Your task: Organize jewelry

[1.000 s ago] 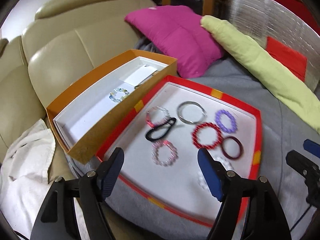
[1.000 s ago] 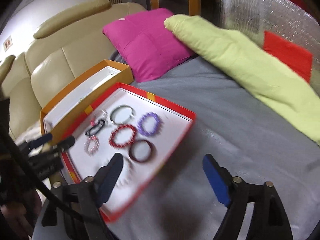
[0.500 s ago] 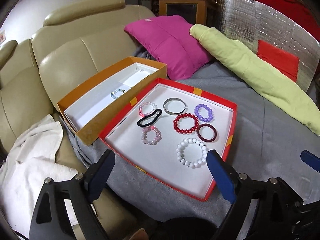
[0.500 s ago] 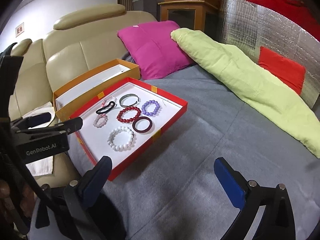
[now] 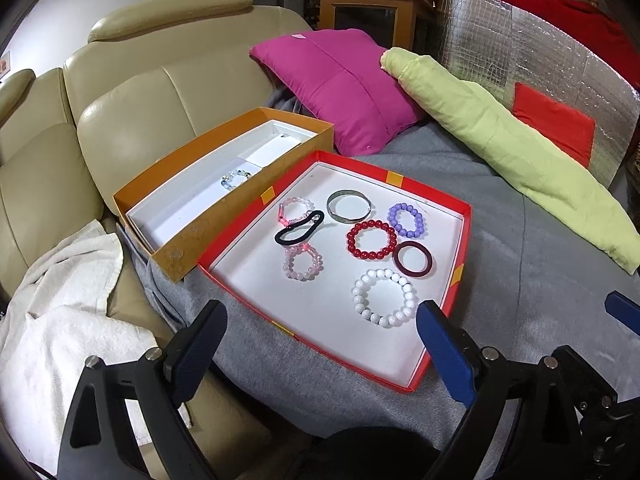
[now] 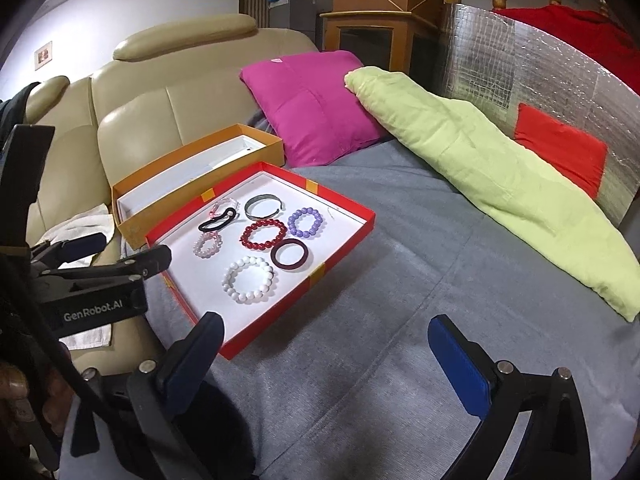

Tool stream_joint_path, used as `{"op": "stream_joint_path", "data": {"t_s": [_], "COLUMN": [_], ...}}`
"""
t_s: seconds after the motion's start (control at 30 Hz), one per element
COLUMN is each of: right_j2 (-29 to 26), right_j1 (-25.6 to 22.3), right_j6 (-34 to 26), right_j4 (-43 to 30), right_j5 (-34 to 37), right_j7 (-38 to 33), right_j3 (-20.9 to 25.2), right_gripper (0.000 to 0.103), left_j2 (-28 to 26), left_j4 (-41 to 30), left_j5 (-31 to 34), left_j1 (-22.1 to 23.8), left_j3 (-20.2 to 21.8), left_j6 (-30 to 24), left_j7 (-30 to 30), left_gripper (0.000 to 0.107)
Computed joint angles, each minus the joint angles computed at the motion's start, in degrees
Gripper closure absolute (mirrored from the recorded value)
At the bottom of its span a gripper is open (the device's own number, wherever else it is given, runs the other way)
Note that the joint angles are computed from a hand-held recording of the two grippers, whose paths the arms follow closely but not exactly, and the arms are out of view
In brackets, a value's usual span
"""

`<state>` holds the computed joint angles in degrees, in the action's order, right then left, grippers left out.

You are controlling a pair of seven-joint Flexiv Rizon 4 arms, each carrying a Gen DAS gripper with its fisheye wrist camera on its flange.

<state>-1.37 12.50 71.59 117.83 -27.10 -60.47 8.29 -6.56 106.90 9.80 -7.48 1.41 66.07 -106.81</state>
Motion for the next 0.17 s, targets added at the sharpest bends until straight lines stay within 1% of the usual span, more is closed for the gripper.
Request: {"op": "stream_joint_path", "data": {"t_s": [0.17], "right_j2": [-1.05], "right_j1": [0.59], "right_j6": [-0.14], "right_j4": [-1.1], "right_j5": [0.31], "right_j7": [-0.41], "right_j3": [0.03], "right_gripper": [0.0], "left_j2": [-0.18], "left_j4": [0.54], "left_j5": [-0.85], "left_j1": [0.33], "left_j3": [0.08], "left_j6": [1.39], "left_j7": [1.01], "left_gripper": [0.011]}}
